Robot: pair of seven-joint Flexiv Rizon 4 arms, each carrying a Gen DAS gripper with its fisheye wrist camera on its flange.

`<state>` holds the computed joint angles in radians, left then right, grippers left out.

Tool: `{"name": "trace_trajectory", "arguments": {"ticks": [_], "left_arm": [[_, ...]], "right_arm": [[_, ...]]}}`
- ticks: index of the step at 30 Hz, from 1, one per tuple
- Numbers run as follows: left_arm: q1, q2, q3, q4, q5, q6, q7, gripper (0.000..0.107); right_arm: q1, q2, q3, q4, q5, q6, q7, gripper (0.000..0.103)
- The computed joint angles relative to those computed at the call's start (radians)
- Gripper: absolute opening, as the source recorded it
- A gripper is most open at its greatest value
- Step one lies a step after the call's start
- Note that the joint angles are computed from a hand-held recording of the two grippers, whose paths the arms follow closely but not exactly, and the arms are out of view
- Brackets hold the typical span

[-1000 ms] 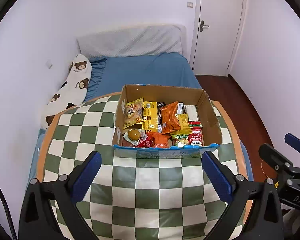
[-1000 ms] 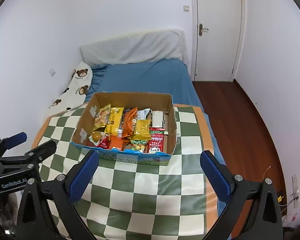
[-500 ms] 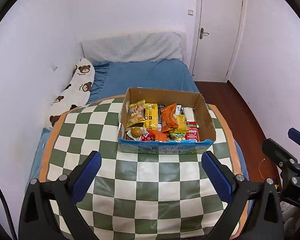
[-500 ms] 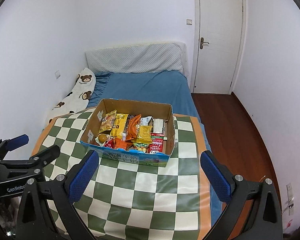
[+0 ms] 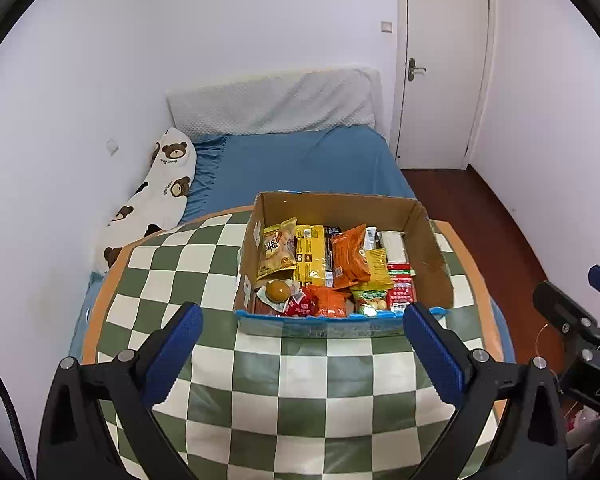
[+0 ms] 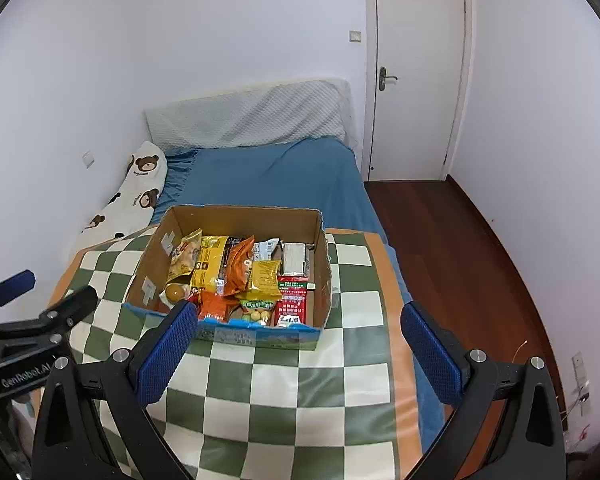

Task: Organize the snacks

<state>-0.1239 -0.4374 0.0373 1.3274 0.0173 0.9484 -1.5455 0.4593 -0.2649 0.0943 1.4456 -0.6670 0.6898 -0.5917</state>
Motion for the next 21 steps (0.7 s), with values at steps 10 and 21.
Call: {"name": "trace_trajectory", "arguments": {"ticks": [10, 21], "left_arm": [[-0.015, -0.14, 0.014, -0.16, 0.022, -0.091, -0.027, 0.103], [-0.008, -0.211, 0.01, -0.239, 0.009, -0.16, -0.026, 0.103]], "right_arm": [[-0.006, -0.11, -0.04, -0.074, 0.03, -0.014, 0.002, 0.103], [-0.006, -0.165, -0.057, -0.096, 0.078, -0.038, -0.003, 0.103]]}}
